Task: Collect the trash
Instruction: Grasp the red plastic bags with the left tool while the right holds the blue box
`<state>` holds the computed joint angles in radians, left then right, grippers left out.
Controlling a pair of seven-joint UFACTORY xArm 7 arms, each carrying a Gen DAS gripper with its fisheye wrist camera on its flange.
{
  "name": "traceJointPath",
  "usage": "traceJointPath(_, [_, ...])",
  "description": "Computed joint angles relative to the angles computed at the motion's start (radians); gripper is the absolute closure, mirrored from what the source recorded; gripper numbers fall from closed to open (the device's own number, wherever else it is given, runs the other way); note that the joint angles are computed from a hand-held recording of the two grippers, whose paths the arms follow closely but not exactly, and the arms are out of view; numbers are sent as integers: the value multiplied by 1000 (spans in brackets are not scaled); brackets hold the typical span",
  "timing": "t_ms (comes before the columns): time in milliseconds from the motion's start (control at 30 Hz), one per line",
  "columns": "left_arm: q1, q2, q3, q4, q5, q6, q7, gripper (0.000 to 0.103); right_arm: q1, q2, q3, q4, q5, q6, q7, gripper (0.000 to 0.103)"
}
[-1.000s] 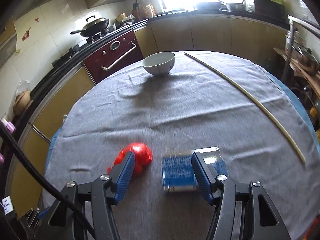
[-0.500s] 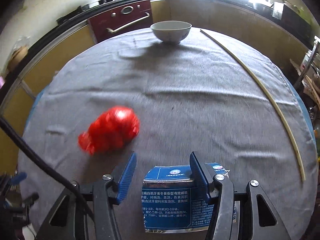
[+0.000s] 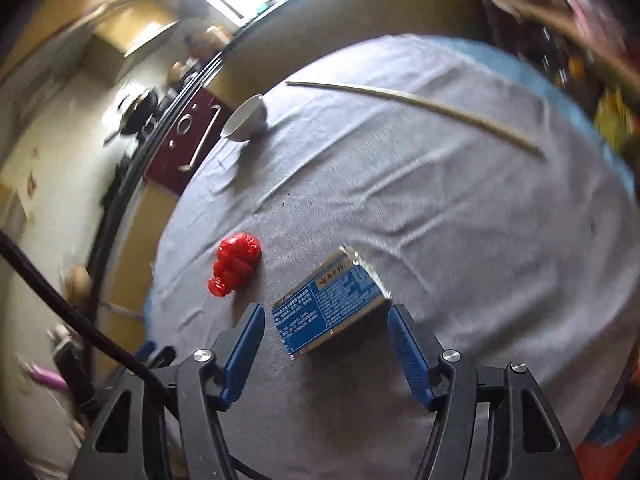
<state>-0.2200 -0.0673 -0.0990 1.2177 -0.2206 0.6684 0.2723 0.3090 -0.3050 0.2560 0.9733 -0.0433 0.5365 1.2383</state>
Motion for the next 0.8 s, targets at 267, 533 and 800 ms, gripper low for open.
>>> traceJointPath(267, [-36, 255, -40, 278, 1, 118, -9, 29, 28, 67, -24, -58, 148, -163, 92, 35])
traceJointPath(533, [-1, 299, -66, 302, -103, 103, 43, 29, 22, 260, -35, 209, 20, 76, 119, 35])
traceJointPath(800, [29, 295, -68, 281, -207, 122, 131, 68, 104, 505, -76, 588, -103, 421, 14, 35])
